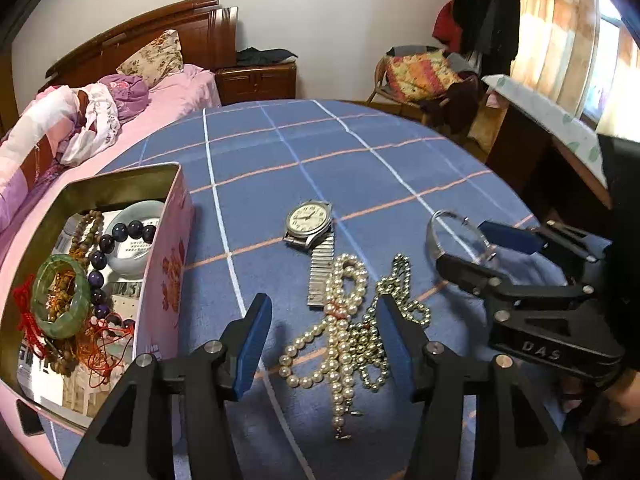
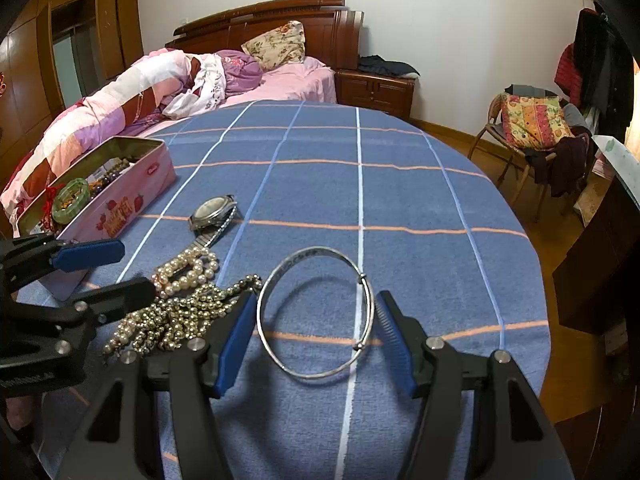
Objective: Organize jewelry
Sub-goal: 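Lift the pearl necklace off the table with the left tool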
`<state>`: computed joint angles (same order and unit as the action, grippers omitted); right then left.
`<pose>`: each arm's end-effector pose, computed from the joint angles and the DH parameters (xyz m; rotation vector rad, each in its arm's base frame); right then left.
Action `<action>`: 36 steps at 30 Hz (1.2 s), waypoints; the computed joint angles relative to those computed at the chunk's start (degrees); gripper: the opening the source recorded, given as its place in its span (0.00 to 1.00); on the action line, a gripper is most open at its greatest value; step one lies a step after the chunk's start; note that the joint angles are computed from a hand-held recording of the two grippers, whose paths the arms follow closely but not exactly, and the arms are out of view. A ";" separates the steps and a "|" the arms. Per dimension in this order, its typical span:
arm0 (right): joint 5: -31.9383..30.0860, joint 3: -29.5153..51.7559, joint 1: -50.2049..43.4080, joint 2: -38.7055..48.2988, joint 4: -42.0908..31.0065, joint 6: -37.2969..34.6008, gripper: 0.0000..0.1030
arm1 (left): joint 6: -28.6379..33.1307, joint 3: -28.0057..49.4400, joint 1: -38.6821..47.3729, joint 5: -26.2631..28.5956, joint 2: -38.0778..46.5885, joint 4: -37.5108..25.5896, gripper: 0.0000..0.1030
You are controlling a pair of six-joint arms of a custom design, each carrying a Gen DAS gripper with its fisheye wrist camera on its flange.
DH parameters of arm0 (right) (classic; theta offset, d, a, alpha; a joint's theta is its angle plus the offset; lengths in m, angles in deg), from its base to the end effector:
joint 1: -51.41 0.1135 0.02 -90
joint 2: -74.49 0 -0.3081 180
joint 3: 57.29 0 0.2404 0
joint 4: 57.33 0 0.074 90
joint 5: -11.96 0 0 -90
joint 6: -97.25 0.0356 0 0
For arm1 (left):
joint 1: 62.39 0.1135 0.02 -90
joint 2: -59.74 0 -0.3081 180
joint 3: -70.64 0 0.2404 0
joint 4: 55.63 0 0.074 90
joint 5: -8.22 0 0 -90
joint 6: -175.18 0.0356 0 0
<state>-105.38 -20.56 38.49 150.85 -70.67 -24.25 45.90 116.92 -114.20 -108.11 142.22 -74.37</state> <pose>0.1948 -0.0279 0.1753 -0.5715 2.3014 0.2330 0.1574 -0.1746 0.1903 0.0854 2.3981 -0.1476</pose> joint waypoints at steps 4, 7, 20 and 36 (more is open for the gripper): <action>0.01 -0.02 -0.03 -0.01 0.03 0.02 0.62 | 0.27 -0.02 1.22 2.33 1.43 0.39 0.41; -0.03 0.00 -0.06 -0.03 -0.01 0.02 0.62 | 0.61 -0.11 2.14 4.33 2.52 1.28 0.33; -0.07 -0.91 0.51 -0.43 1.16 0.43 0.62 | 2.29 -1.01 -1.04 2.91 0.55 2.18 0.12; -2.63 -2.92 -0.52 -3.67 3.42 -0.51 0.62 | -0.68 -1.04 -5.25 -8.61 -10.09 -4.86 0.12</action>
